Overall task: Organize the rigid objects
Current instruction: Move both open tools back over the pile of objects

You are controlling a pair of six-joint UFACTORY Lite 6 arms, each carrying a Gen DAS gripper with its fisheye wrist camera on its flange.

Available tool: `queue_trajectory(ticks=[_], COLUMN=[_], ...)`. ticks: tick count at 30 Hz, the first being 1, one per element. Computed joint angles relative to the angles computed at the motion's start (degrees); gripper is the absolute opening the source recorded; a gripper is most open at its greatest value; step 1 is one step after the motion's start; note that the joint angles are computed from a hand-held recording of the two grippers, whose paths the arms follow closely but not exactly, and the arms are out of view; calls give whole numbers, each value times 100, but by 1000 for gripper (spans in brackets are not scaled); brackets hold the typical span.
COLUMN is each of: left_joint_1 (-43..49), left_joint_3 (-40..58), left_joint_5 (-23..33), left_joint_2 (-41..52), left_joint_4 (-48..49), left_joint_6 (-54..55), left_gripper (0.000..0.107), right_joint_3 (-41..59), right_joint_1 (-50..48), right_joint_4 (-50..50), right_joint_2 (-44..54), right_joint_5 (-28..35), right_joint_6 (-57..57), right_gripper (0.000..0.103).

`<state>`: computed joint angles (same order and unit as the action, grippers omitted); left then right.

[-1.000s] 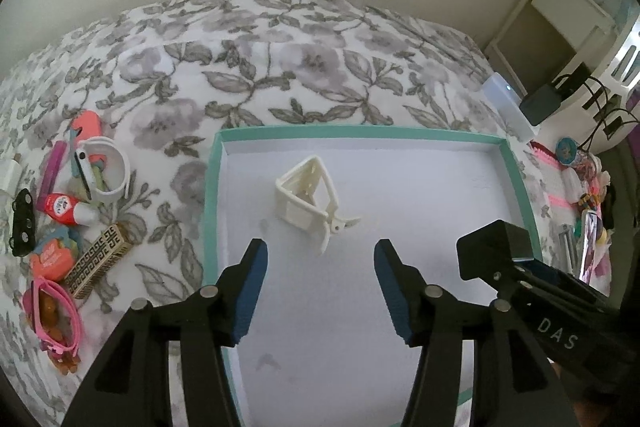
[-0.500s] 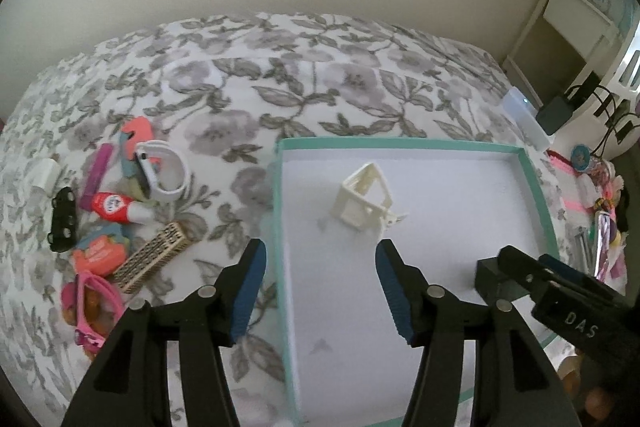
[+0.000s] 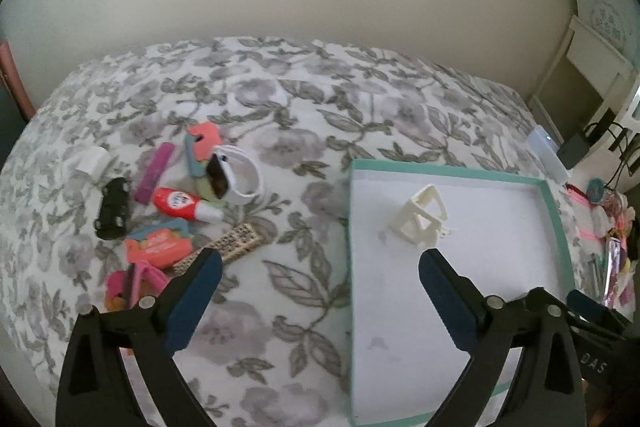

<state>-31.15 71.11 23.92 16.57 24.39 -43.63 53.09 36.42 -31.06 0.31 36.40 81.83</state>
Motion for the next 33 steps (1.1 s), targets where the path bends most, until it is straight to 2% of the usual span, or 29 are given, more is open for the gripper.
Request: queue_trajectory(ticks=[1, 2, 3, 8, 13, 16, 20, 25, 29, 33], left_joint_1=[11, 39, 65, 441, 946, 1323, 1964, 2654, 3231, 3445], left_joint_3=[-42, -107, -143, -404, -575, -641, -658, -670, -680, -662], left_joint_5=[15, 21, 22, -70, -1, 179, 475, 684, 702, 730], left_joint_2=[-46, -121, -171, -602, -989, -1212, -1375, -1313, -1154, -914], left_joint_4=[158, 307, 363, 129, -477, -484, -637, -864, -1603, -1779], left_joint_6=[-124, -233, -275, 79, 817, 975, 1289, 1685, 2377, 2560], left_gripper=[99, 99, 99, 99, 99, 99, 99, 99, 99, 99], right_joint_3=[54, 112, 192, 618, 996, 1331, 2103, 3019, 3932, 4932], right_joint_1=[50, 94, 146, 418, 612, 805, 1135, 1376, 1529, 1610], right_joint_4=[-2, 16, -8, -197, -191, -320, -502, -369, -70, 475], right_joint_2=[38, 70, 108, 290, 415, 569, 1088, 1864, 2681, 3583], right_joint_5=[37, 81, 146, 567, 562, 581, 733, 576, 503, 400], right_joint_6=[16, -6, -7, 120, 249, 406, 426, 92, -365, -949], right_gripper=[93, 101, 103, 103, 103, 103, 103, 103, 103, 103])
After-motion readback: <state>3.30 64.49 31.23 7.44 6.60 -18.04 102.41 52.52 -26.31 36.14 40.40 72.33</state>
